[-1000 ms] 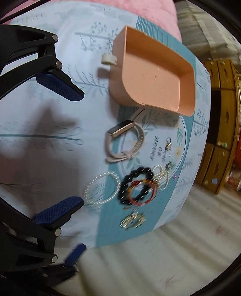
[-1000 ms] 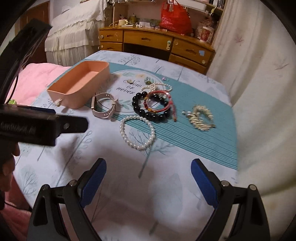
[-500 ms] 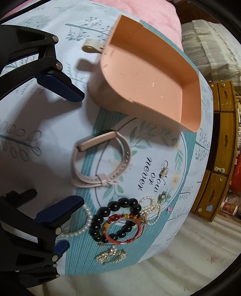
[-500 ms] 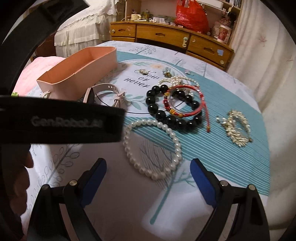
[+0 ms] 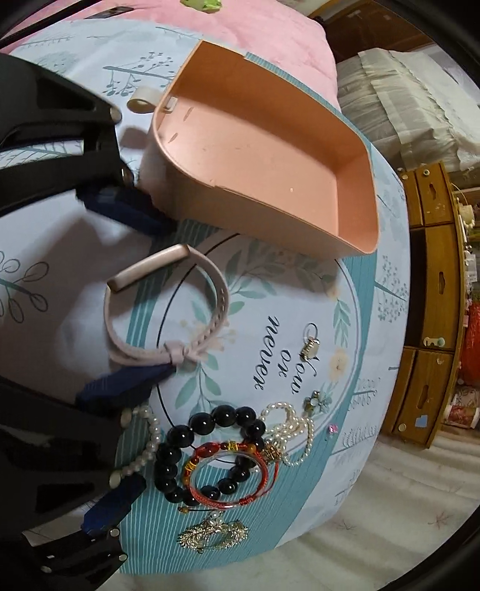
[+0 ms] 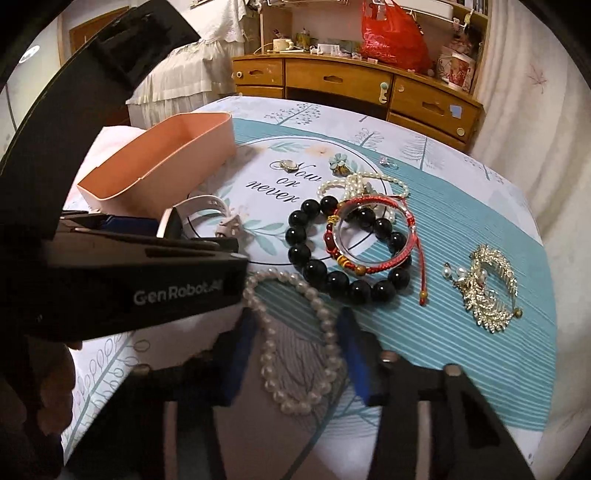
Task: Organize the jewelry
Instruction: 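Close the left tool on the smartwatch while the right tool grasps the pearl bracelet, then carry the smartwatch and pearl bracelet into the peach box and open both tools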
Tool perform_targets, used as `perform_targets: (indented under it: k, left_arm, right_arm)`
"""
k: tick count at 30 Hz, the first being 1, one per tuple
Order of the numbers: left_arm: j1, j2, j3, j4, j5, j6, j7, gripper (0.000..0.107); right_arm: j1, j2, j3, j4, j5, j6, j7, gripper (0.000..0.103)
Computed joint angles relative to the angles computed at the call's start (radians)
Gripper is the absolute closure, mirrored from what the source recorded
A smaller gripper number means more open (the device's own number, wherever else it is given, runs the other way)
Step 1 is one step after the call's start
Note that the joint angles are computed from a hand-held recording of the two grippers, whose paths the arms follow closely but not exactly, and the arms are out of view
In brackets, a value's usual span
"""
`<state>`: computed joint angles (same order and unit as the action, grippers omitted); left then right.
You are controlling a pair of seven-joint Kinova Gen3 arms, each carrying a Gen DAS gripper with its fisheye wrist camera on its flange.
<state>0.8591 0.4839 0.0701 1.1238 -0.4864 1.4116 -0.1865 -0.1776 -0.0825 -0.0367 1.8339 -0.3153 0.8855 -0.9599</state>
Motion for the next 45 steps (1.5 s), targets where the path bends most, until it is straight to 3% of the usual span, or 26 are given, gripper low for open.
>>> perform_targets:
  k: [4, 11, 14, 16, 17, 18, 21, 26, 33, 41, 45]
  left_arm:
    - [-0.005, 0.001, 0.000, -0.003, -0.002, 0.001, -0.008, 0.059]
    - [0.008, 0.009, 0.000, -0.013, -0.023, 0.022, -0.029, 0.074]
    - [0.028, 0.024, 0.002, -0.031, -0.049, 0.039, -0.080, 0.082]
    - [0.030, 0.014, 0.000, -0.018, -0.045, 0.024, -0.081, 0.083]
    - [0.030, 0.005, 0.000, -0.006, -0.042, 0.011, -0.075, 0.083]
    - [0.031, -0.005, 0.000, 0.008, -0.041, -0.001, -0.069, 0.084]
    - [0.033, -0.033, 0.007, 0.042, -0.048, -0.022, -0.065, 0.084]
    - [0.023, -0.109, 0.030, 0.105, -0.060, -0.064, -0.065, 0.084]
    - [-0.024, -0.228, 0.082, 0.176, -0.077, -0.091, -0.127, 0.084]
    - [-0.159, -0.361, 0.125, 0.267, -0.036, -0.135, -0.216, 0.083]
    - [-0.234, -0.418, 0.141, 0.318, -0.037, -0.146, -0.269, 0.082]
  right_arm:
    - [0.040, 0.049, 0.049, -0.069, -0.107, 0.129, 0.052, 0.068]
    - [0.124, 0.109, 0.051, -0.151, -0.166, 0.261, -0.045, 0.068]
    - [0.118, 0.091, 0.030, -0.143, -0.105, 0.231, -0.094, 0.070]
    - [0.092, 0.075, 0.006, -0.136, -0.026, 0.201, -0.113, 0.082]
    - [0.079, 0.065, -0.008, -0.129, 0.015, 0.186, -0.118, 0.092]
    - [0.066, 0.061, -0.012, -0.126, 0.042, 0.179, -0.128, 0.095]
    - [0.046, 0.046, -0.014, -0.113, 0.071, 0.164, -0.124, 0.096]
    - [0.064, 0.059, 0.020, -0.142, -0.040, 0.235, -0.120, 0.096]
    - [0.062, 0.032, 0.017, -0.175, -0.178, 0.241, -0.170, 0.096]
    - [-0.027, 0.003, -0.041, -0.261, -0.171, 0.150, -0.305, 0.096]
    - [-0.083, -0.004, -0.073, -0.277, -0.157, 0.054, -0.351, 0.096]
